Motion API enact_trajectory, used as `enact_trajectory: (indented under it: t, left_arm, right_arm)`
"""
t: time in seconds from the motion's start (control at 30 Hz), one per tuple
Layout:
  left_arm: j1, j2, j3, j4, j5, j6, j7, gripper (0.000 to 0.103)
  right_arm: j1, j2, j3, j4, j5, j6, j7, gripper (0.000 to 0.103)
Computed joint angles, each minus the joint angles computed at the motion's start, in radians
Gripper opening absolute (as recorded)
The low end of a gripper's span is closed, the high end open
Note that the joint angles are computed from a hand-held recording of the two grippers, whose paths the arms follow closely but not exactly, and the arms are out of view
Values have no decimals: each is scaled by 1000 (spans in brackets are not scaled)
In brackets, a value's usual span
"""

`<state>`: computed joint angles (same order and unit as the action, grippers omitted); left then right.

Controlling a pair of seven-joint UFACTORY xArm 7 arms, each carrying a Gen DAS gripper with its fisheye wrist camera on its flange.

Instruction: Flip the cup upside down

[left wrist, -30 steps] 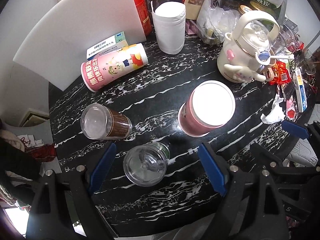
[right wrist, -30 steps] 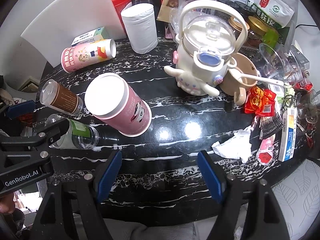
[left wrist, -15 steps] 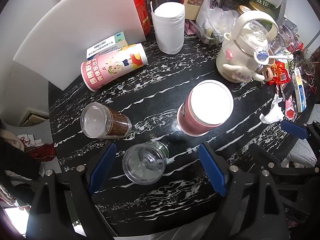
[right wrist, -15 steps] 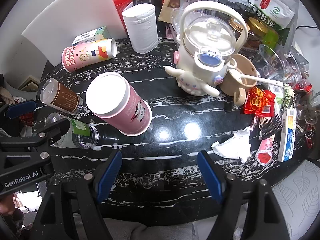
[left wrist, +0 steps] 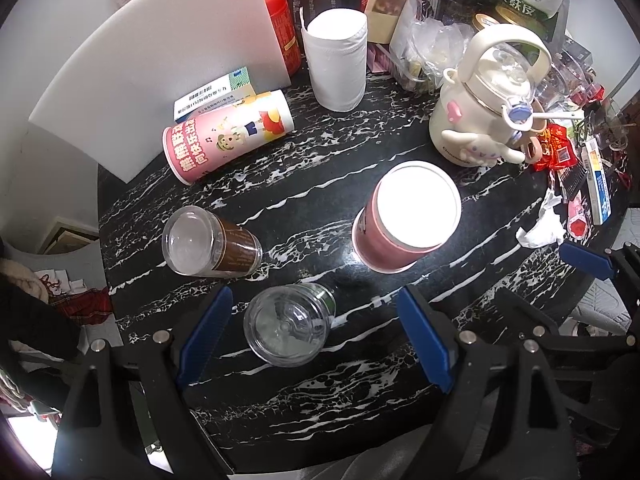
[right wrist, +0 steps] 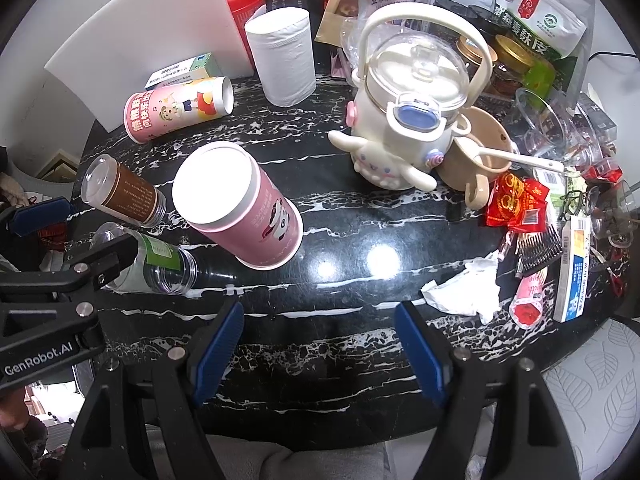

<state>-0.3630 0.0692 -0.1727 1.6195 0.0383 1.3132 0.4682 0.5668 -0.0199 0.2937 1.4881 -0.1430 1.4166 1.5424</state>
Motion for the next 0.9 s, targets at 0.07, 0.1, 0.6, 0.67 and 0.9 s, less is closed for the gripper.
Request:
enact_trajectory:
  t: [0.07, 0.1, 0.6, 0.67, 0.9]
  left_arm:
    - [-1, -2, -1, 2, 0, 0, 0, 84]
    - [0, -1, 0, 4, -2, 1, 2, 84]
    - [2, 7, 1, 21, -17, 22, 7, 84]
    - [3, 5, 1, 18, -18, 22, 9, 84]
    - [4, 4, 2, 18, -26, 35, 13, 84]
  right_arm:
    - [0, -2, 0, 0, -1, 1, -1, 78]
    - [1, -3, 0, 0, -1, 3, -1, 78]
    - [2, -3, 1, 2, 3, 11, -2, 78]
    - [2, -4, 1, 2, 4, 13, 0, 78]
    - [3, -1, 3, 7, 4, 19, -2, 78]
